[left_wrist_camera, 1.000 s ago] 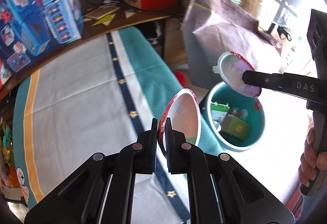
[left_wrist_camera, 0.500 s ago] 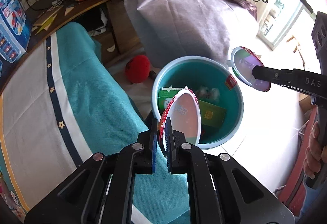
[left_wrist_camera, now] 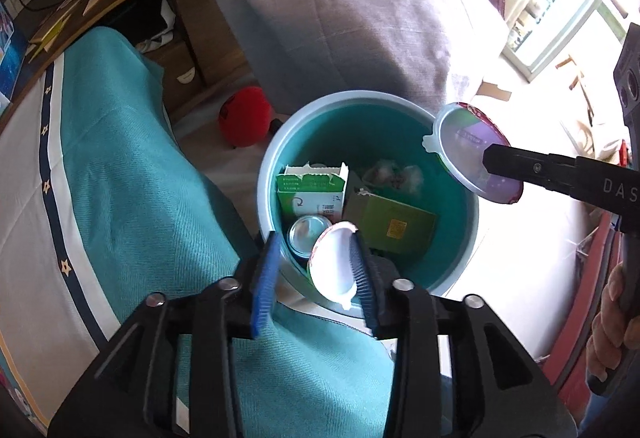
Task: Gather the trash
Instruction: 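Carry both bowls over the teal bin and release them, left tool first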
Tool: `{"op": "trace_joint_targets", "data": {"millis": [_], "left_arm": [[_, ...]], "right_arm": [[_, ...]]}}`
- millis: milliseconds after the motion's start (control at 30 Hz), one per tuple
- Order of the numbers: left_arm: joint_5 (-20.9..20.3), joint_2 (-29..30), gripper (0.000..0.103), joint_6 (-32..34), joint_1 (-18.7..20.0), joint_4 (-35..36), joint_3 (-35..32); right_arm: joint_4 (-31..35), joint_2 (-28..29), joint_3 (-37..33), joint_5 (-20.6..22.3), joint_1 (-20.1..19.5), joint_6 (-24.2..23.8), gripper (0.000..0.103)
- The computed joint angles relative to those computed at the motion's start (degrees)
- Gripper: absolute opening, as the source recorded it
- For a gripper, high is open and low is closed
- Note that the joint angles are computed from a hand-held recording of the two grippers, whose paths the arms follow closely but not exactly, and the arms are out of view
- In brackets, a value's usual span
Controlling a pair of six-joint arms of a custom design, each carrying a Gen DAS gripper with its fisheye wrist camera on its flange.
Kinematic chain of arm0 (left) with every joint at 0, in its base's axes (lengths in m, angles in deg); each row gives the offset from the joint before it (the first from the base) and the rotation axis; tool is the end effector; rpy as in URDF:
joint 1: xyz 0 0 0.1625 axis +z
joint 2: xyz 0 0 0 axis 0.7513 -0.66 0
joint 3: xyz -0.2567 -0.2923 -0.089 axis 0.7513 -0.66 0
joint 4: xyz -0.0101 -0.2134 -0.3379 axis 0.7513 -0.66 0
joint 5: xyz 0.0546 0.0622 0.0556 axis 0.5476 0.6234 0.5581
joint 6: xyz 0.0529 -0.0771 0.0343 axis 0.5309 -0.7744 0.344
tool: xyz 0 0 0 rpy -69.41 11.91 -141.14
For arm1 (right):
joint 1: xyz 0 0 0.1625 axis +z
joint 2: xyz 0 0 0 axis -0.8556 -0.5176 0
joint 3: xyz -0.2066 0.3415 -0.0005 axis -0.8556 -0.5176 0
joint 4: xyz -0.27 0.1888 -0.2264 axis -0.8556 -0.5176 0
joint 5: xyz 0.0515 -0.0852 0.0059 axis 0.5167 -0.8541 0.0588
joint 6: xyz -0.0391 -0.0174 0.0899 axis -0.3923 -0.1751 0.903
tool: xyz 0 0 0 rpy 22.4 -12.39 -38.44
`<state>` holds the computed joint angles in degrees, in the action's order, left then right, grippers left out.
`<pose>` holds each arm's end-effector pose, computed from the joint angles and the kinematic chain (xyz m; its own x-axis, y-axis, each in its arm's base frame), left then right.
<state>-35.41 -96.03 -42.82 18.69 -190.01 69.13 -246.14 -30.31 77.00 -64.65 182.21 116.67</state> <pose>-0.0052 -0.4891 0.2521 -0.5897 0.6494 -0.4802 0.6736 0.7235 0.1511 0.3358 -0.3821 -0.0574 -0.8865 0.4200 0.1939 0.2094 0.7381 -0.6414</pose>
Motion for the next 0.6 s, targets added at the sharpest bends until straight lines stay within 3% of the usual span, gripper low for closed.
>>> {"op": "trace_joint_targets", "data": {"millis": [67,267,600], "left_arm": [[0.1,0.1,0.062,0.2,0.2,-0.9,-0.1],[0.3,0.0,0.088,-0.4,1.1,-0.9,-1.3],[-0.6,-1.4,0.092,-0.7,2.0,1.6,-1.7]], "right_arm": [[0.5,-0.1,-0.2,0.2,-0.3,0.0,0.005],[1.6,0.3,-1.0,0.3,-0.6,0.1,0.005],[3.8,0.9,-1.9,0.6,-0.7,1.1,0.008]]}}
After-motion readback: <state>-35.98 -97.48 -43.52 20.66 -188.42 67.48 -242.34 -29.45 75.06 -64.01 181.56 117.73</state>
